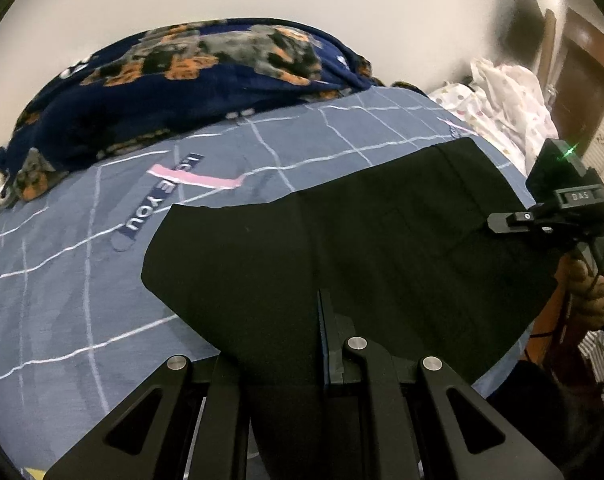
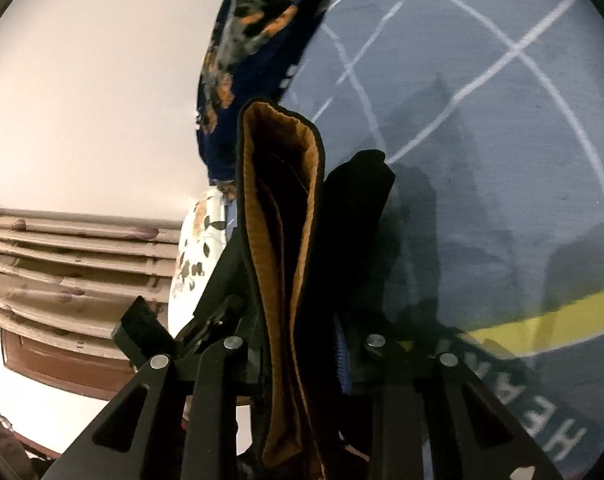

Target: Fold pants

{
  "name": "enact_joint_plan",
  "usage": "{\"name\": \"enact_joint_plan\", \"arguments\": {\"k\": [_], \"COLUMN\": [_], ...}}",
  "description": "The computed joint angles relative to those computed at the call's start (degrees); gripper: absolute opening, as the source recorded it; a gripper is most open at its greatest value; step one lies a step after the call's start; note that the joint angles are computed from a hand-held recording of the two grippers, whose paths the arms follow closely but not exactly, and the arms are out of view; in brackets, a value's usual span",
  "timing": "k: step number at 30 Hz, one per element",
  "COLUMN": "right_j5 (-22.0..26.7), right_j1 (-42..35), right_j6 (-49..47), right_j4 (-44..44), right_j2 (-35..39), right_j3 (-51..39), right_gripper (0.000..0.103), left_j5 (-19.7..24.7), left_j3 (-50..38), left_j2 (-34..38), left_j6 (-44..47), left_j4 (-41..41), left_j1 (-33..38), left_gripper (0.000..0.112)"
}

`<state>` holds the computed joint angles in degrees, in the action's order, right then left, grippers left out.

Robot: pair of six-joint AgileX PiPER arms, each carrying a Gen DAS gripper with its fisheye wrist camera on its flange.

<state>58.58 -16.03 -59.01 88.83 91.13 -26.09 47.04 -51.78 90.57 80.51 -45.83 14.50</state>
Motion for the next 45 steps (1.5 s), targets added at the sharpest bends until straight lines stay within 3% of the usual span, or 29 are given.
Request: {"name": "enact_joint_plan", "arguments": {"k": [9,16,36,45], "right_j5": [-2.34,-3.90,-5.65,-5.75], "right_j1": [12.49,18.55,22.45,22.10], "right_j6": [3.06,7.77,27.31,28.07], "right_j4": [7.89,8.54,-3.78,-1.47], "right_j2": [7.42,15.55,41.18,48.70], "right_j3": [-10.88,-23.92,-69.24,-77.78], "right_gripper": [0.025,0.025,0.024,0.023], "left_j5": [2.91,3.91,5.05,9.24], "left_j3": [-10.71,-20.47,-55.51,-71.38], "left_j2": [5.60,11.67,35.38,46.38], "left_j6": [-2.72,-5.74,-22.91,-30.78], "left_j4": [0.85,1.90,7.90,12.42], "left_j1": [6.14,8.41,5.69,4.93], "left_gripper": [0.011,0.011,0.011,0.011]}}
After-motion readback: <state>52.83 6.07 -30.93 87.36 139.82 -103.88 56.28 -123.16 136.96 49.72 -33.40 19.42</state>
